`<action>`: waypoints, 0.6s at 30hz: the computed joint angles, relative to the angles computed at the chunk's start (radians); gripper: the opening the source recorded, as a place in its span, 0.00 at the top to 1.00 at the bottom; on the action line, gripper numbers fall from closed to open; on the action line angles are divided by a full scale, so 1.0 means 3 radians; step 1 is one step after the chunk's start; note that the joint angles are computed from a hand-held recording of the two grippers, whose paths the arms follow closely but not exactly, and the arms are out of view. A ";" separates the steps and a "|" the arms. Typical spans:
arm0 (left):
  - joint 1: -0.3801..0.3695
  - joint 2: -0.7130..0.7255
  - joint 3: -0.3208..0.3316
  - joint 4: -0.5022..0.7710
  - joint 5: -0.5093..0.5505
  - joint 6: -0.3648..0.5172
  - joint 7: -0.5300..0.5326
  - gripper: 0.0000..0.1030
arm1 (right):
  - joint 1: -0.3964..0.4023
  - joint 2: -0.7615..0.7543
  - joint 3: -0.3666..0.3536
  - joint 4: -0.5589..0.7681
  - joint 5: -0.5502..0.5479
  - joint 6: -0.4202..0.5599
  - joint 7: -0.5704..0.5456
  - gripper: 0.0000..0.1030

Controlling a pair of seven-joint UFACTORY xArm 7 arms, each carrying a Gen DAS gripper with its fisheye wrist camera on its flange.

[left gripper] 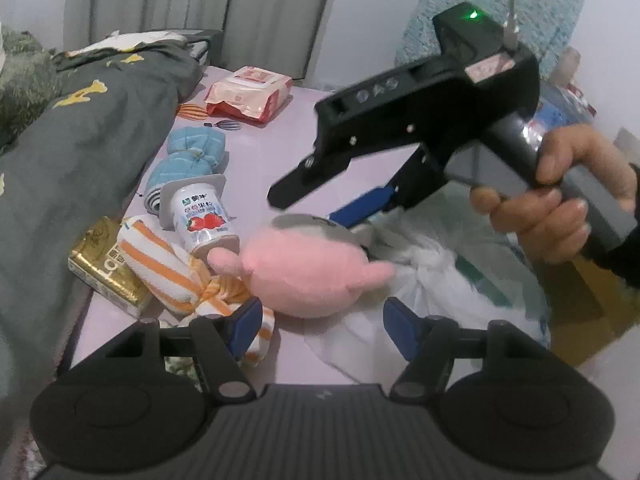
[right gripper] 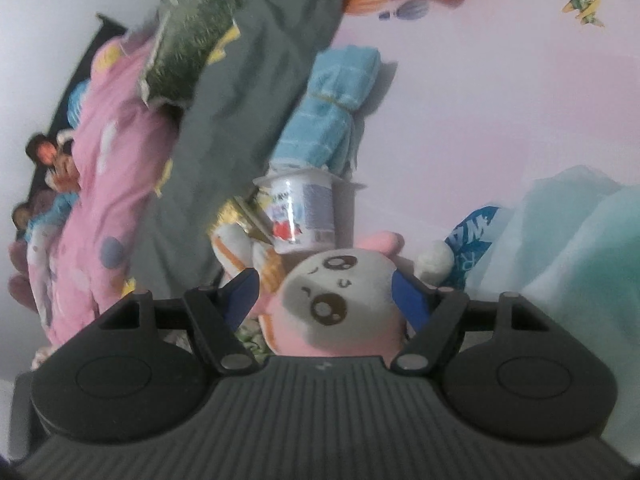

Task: Organize soft objects
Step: 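Lift the plush toy off the bed with the right tool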

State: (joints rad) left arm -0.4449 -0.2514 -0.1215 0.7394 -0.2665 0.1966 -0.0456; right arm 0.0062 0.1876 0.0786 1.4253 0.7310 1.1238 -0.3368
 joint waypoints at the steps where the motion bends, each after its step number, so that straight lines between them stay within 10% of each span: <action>1: 0.0016 0.0029 -0.0010 0.0019 0.0010 -0.0017 -0.0031 0.34 | 0.0010 0.0058 0.0002 0.0063 -0.0045 0.0038 0.0029 0.28; 8: 0.0102 0.0288 -0.0077 0.0233 0.0043 -0.0010 -0.0240 0.34 | 0.0005 0.0481 0.0085 0.0506 -0.0264 0.0385 0.0183 0.22; 18: 0.0544 0.0200 -0.0469 0.0261 0.1175 -0.0172 -0.1113 0.34 | -0.0131 0.0201 0.0092 0.0189 0.0126 0.0260 0.0006 0.29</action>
State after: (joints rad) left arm -0.2818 -0.1914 -0.2623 0.8177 0.0860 0.1450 -0.3794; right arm -0.0331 0.2479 0.1063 1.4820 0.7689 1.2019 -0.3350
